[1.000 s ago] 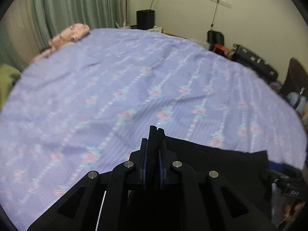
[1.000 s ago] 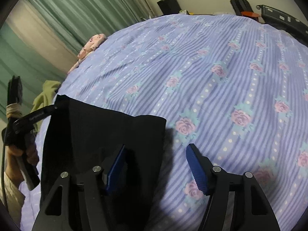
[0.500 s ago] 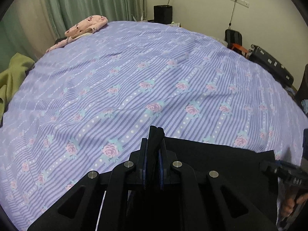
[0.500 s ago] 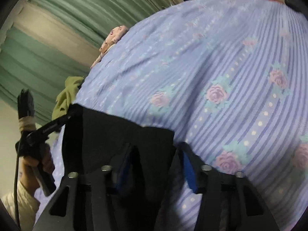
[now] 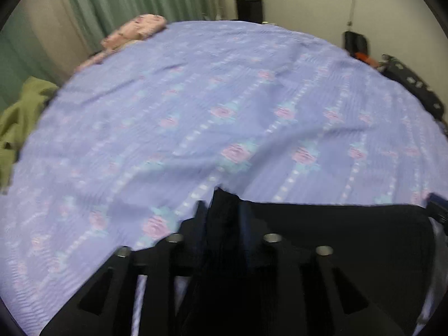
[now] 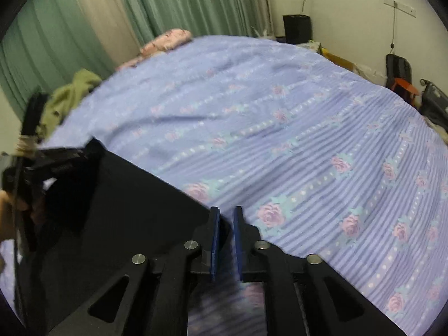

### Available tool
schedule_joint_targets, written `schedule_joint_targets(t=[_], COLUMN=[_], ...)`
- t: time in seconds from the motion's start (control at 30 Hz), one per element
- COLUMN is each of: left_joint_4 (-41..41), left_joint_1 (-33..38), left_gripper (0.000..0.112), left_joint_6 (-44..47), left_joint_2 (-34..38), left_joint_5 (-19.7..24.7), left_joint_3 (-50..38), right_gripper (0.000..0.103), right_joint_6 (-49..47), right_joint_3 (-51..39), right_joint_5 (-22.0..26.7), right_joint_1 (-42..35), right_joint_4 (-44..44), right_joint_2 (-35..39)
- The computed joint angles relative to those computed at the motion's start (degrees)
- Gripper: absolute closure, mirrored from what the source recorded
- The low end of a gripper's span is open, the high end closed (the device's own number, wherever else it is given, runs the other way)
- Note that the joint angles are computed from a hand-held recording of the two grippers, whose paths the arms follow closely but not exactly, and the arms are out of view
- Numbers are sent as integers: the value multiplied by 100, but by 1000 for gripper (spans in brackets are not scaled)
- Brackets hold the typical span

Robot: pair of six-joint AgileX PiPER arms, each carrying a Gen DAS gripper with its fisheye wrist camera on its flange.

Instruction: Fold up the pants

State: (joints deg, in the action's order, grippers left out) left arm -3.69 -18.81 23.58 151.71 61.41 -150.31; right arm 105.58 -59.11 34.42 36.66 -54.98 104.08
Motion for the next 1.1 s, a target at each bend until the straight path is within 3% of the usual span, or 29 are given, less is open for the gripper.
schedule_joint_targets(t=[0.07,0.1,0.17,0.33,0.57,0.7,0.77,0.87,0.97,1.1], left_joint_4=[111,-86,-278,-821,-1303,-2083,-2618,-3341,-3646,-3664], left_joint_1=[-8,40,103,546,2064,3669,4745,6264,7327,7941], left_gripper=[50,43,37,34,32,27,27,27,27,28], left_joint_6=[-197,-84,45,398,934,1791,2351,3249,3953,4417], left_joint_2=[-422,-825,-1601,-3351,-6033,-7285,-7604,-7703,-7595,-7179], left_joint_5=[-424,-761,-1417,-2138,-2393,-1843,-1235,-347,224,320], left_joint_3=[602,1175,2263,4270,7123,8259,8557,8840,9167,9672], right_gripper=[41,38,36,35,34,34,34,34,35,35], right_joint_6=[259,319,415,-546,-1233,-1711,-1960,-2349,-2915,-3321], right_joint_3=[-56,-133,-166,-659,-1367,-2134,-2549,-3198,-3881,-4295], right_joint_5=[608,1050,1565,2102,2129,2207,2261,2246,2325,2156], right_joint_1=[221,382,700,1288,2053,2652,2947,3354,3667,3818], right_joint_4=[-46,-30,-195,4,442,787,981,1260,1555,1967], right_joint_2=[-30,-78,-247,-529,-736,-444,-223,211,719,1129])
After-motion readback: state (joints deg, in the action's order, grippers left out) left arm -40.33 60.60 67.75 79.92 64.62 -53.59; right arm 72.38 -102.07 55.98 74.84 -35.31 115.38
